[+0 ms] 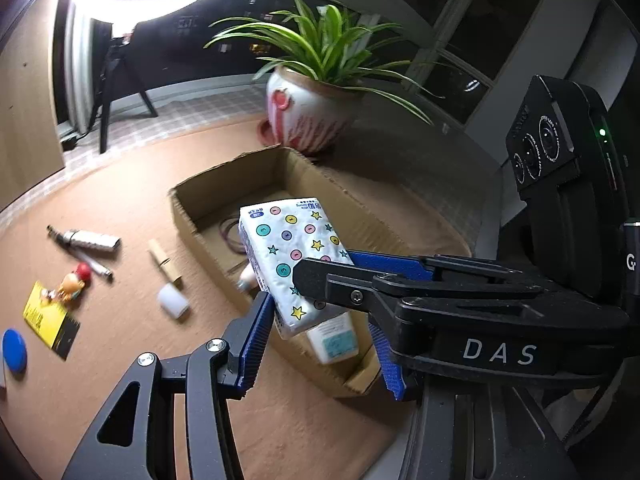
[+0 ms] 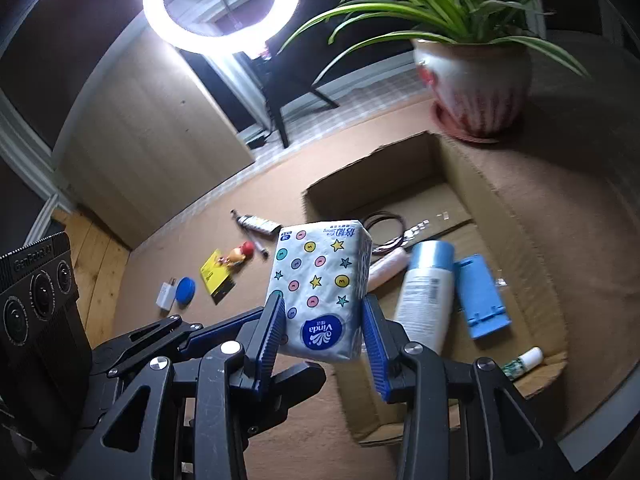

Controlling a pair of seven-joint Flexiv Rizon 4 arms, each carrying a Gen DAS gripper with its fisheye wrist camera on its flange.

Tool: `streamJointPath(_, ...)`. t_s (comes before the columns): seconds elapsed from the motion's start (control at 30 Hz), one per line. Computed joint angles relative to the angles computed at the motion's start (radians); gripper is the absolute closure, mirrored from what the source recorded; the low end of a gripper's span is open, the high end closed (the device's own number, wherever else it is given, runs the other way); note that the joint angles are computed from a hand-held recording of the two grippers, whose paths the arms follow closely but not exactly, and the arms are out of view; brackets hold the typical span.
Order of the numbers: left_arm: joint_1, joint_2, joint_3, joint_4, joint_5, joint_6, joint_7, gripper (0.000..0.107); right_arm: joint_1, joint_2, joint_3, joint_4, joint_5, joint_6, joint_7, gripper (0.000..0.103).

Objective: Organize objects
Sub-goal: 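Carry the tissue pack with the right tool into the box and release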

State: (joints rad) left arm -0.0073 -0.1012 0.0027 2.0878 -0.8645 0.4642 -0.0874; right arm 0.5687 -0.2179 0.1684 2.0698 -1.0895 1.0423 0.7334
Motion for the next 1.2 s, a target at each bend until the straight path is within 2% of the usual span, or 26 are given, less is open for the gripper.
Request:
streamJointPath(0.4,-0.068,0.003,-0.033,0.027,-0.004,0.068,0.008,0.055,-0.029,0.059,0.027,0.073,0.013,-0.027,0.039,0.067)
streamJointPath(0.43,-0.07,0.004,-0.032,0.027,-0.002,0.07,0.007,0.052,-0.027,0.059,0.029,0.071,0.017,-0.036,0.034,0.067)
streamJointPath(0.47,-0.073,0.0,-0.034,0.026,0.002,0.078,0.002,0.048,-0.023,0.058,0.035,0.066,0.038,-0.06,0.017,0.065)
streamJointPath(0.5,-0.073,-0.001,-0.033,0.025,0.006,0.082,-0.003,0.036,-0.02,0.057,0.04,0.061,0.056,-0.078,0.004,0.054)
streamJointPath(0.53,-0.076,-0.003,-0.034,0.027,0.001,0.1,-0.006,0.03,-0.014,0.058,0.042,0.057,0.062,-0.1,0.004,0.044)
streamJointPath(0.6,-0.073,-0.007,-0.032,0.024,0.003,0.103,-0.002,0.03,-0.01,0.058,0.042,0.055,0.064,-0.119,0.011,0.042)
streamJointPath(0.93,-0.031,-0.028,-0.015,0.0,0.015,0.1,-0.01,0.03,-0.006,0.023,0.027,0.018,0.051,-0.084,-0.001,0.042)
streamJointPath(1.2,0.03,-0.089,-0.003,-0.056,0.043,0.138,-0.05,0.031,0.002,-0.04,-0.004,-0.047,0.041,-0.012,-0.054,0.042)
